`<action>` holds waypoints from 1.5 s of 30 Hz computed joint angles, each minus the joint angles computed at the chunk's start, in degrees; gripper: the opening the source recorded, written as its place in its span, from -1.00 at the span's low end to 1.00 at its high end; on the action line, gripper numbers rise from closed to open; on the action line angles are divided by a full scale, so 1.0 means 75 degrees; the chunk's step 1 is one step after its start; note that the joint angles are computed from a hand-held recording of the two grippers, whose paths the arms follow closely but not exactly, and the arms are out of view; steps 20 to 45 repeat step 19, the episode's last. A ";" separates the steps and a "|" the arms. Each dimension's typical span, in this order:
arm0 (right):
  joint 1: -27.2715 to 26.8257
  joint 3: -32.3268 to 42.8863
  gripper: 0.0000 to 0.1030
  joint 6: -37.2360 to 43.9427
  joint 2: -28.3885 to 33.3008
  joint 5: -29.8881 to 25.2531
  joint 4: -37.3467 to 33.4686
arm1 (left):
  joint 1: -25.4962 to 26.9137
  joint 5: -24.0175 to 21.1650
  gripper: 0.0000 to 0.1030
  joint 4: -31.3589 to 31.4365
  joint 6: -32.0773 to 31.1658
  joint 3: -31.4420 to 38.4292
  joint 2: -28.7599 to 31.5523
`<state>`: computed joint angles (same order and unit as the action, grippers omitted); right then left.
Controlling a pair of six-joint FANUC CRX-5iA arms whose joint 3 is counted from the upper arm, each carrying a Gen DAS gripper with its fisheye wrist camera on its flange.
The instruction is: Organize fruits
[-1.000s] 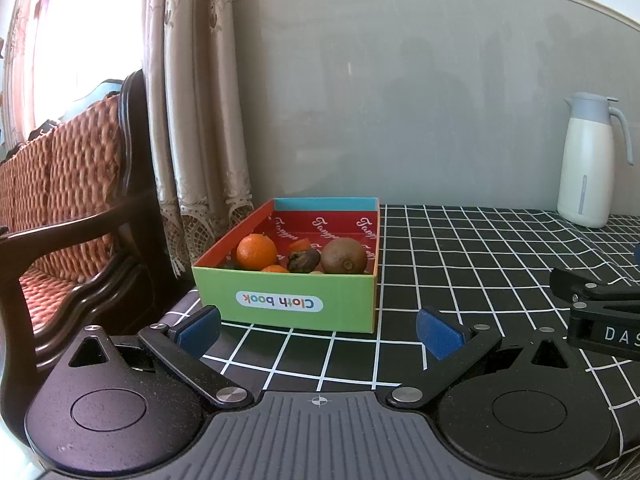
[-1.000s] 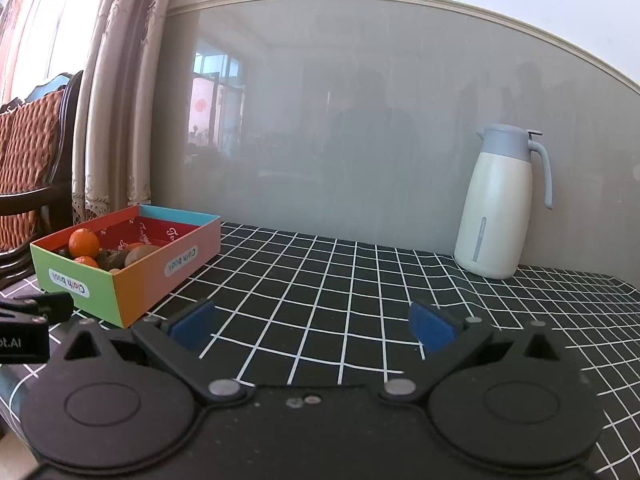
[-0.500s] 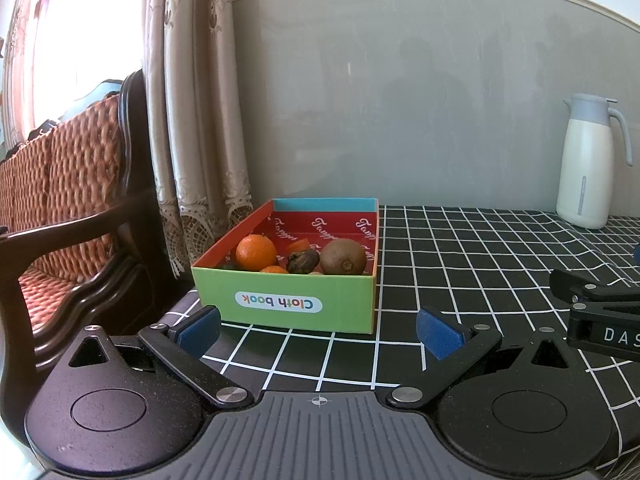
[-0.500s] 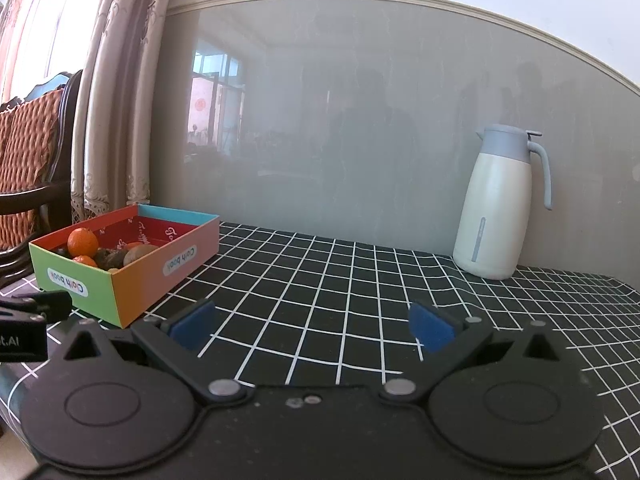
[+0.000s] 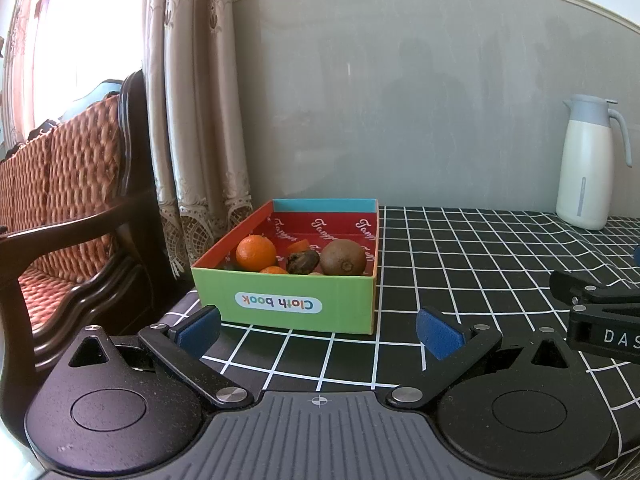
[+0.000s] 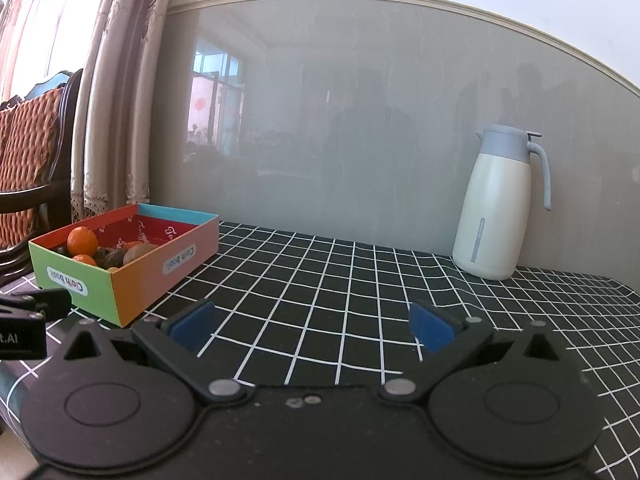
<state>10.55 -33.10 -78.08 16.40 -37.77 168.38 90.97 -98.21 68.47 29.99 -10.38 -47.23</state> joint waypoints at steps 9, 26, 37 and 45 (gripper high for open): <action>0.0003 0.0002 1.00 0.0005 0.0006 -0.0005 -0.0012 | -0.0407 0.0380 1.00 -0.0028 0.0068 -0.0065 -0.0004; -0.0007 0.0008 1.00 -0.0001 0.0004 0.0008 0.0012 | -0.0426 0.0380 1.00 0.0298 0.0164 -0.0224 0.0077; -0.0007 0.0008 1.00 -0.0001 0.0004 0.0008 0.0012 | -0.0426 0.0380 1.00 0.0298 0.0164 -0.0224 0.0077; -0.0007 0.0008 1.00 -0.0001 0.0004 0.0008 0.0012 | -0.0426 0.0380 1.00 0.0298 0.0164 -0.0224 0.0077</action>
